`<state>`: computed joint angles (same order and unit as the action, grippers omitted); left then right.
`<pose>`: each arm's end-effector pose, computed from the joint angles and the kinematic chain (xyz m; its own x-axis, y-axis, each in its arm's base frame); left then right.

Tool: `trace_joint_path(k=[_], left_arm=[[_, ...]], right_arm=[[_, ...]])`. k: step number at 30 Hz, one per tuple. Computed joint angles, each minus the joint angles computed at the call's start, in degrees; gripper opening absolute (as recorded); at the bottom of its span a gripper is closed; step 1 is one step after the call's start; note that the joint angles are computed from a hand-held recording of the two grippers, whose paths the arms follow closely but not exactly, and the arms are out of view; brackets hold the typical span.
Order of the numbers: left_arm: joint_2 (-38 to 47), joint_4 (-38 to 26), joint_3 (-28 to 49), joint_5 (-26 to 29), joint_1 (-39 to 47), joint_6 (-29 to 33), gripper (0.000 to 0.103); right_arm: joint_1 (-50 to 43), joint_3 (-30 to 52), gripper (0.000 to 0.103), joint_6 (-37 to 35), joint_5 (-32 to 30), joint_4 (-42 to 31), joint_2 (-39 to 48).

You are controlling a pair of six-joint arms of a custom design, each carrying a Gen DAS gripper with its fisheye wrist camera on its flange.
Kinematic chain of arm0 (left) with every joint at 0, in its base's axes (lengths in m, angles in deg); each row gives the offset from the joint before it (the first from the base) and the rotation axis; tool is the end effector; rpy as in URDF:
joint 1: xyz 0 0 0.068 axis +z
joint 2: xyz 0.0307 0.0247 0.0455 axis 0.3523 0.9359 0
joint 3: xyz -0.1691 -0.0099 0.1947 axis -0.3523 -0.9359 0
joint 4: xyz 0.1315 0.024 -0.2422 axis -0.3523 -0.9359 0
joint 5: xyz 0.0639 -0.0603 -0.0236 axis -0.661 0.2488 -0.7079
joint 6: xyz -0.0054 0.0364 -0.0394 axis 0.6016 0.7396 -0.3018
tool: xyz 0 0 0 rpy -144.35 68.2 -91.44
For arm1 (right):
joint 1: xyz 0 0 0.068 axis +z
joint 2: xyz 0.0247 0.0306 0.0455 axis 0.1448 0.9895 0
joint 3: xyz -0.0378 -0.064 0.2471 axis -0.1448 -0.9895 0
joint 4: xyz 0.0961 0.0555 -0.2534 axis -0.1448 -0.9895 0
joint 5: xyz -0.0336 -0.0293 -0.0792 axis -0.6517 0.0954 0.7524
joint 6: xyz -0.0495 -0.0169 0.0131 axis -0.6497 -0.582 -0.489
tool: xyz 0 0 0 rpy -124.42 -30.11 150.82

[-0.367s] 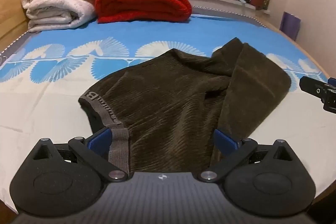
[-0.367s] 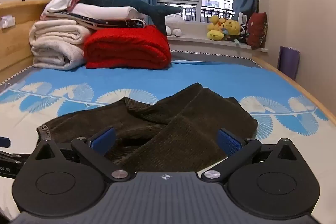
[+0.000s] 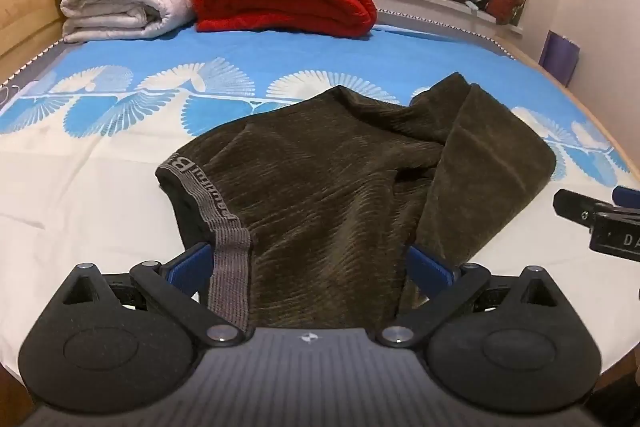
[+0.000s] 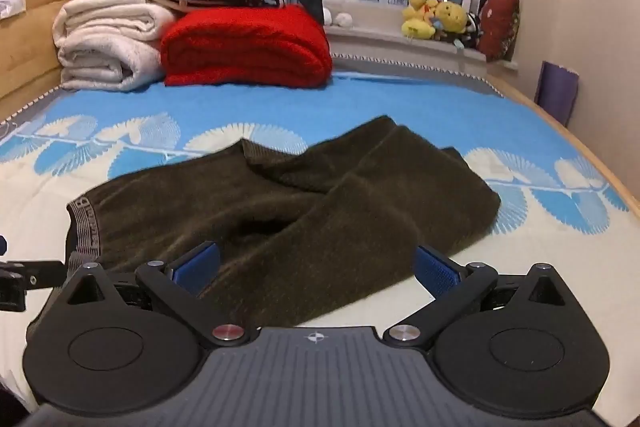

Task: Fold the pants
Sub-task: 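Move both grippers toward the brown corduroy pants on the bed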

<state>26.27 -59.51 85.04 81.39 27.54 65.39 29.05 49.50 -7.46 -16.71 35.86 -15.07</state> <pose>0.3085 0.0271 0.2517 -0.6840 0.0882 -0.7241 0.2085 0.9749 -0.0782 0.2654 0.0841 0.2487 -0.5568 0.0726 -0.8275 0.1646 0.9861 -0.0243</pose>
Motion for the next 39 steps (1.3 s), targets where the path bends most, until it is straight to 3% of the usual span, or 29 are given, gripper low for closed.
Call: trace_joint_path(k=[3, 5, 8, 10, 11, 22, 39], left_arm=[[-2.77, 0.52, -2.37, 0.24, -0.14, -0.19, 0.103], [-1.1, 0.71, 0.39, -3.78, -4.13, -1.52, 0.103], [-3.1, 5.82, -3.65, -3.86, -3.85, -0.49, 0.103], [-0.71, 1.81, -0.51, -5.34, -4.16, -0.8, 0.103], [0.07, 1.67, 0.01, -3.58, -3.48, -1.23, 0.103], [2.95, 1.38, 2.78, -4.92, -3.3, -1.04, 0.103], [4.47, 1.46, 3.34, -1.38, 0.27, 1.4, 0.102]], right_arm=[[-0.7, 0.75, 0.102, 0.67, -0.5, -2.54, -1.21], [-0.22, 0.21, 0.102, 0.74, 0.25, -2.84, -2.44], [-0.54, -0.96, 0.102, 0.32, 0.24, -2.06, -3.35], [-1.0, -1.66, 0.102, 0.53, 0.36, -2.09, -2.92], [-1.45, 0.01, 0.1, 1.44, 0.24, -4.41, -1.32], [-5.4, -0.12, 0.098, 0.03, -3.45, -4.75, -0.95], [-3.09, 2.4, 0.097, -0.08, -1.62, -4.42, 2.43]])
